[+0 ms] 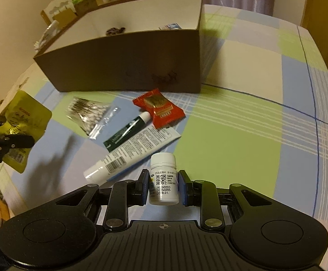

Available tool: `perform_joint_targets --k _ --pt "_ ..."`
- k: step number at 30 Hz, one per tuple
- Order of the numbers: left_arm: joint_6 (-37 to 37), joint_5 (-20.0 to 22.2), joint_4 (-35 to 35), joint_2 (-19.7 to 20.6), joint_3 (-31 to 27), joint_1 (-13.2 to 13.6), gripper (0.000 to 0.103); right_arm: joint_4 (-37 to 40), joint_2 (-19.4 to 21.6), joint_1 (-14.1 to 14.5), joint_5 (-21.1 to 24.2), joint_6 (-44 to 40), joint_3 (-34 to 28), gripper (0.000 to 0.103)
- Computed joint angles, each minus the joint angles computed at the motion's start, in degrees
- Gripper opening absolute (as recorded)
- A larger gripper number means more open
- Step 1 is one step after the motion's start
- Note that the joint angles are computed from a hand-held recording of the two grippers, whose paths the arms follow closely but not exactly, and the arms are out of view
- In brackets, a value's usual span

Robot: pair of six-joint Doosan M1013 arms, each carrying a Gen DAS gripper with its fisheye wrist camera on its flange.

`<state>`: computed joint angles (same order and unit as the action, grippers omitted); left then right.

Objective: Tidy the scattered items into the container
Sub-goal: 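Carry the yellow packet with the left gripper while the right gripper carries the pill bottle over the box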

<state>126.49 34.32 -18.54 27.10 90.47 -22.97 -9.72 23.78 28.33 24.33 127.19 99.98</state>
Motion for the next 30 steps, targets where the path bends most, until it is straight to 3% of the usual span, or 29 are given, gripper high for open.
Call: perform_joint_targets --k 7,14,22,30 --pt "-3.53 -2.83 1.49 -1.6 1.89 -0.16 0.015 10.2 -0.9 -0.92 -2.47 -8.92 1.24 0.03" --pt "-1.36 -1.91 -2.23 -2.03 0.82 0.9 0.015 22.34 -1.21 -2.9 -3.63 -17.93 0.23 0.03" --pt "7.04 1.75 -6.69 0.56 -6.33 2.73 0.015 17.88 -1.29 -4.3 -4.37 -15.62 -4.06 0.03" --pt "14.55 2.35 -7.96 4.44 -15.29 3.67 0.015 10.2 0.67 -4.9 -4.44 -11.73 -10.57 0.03"
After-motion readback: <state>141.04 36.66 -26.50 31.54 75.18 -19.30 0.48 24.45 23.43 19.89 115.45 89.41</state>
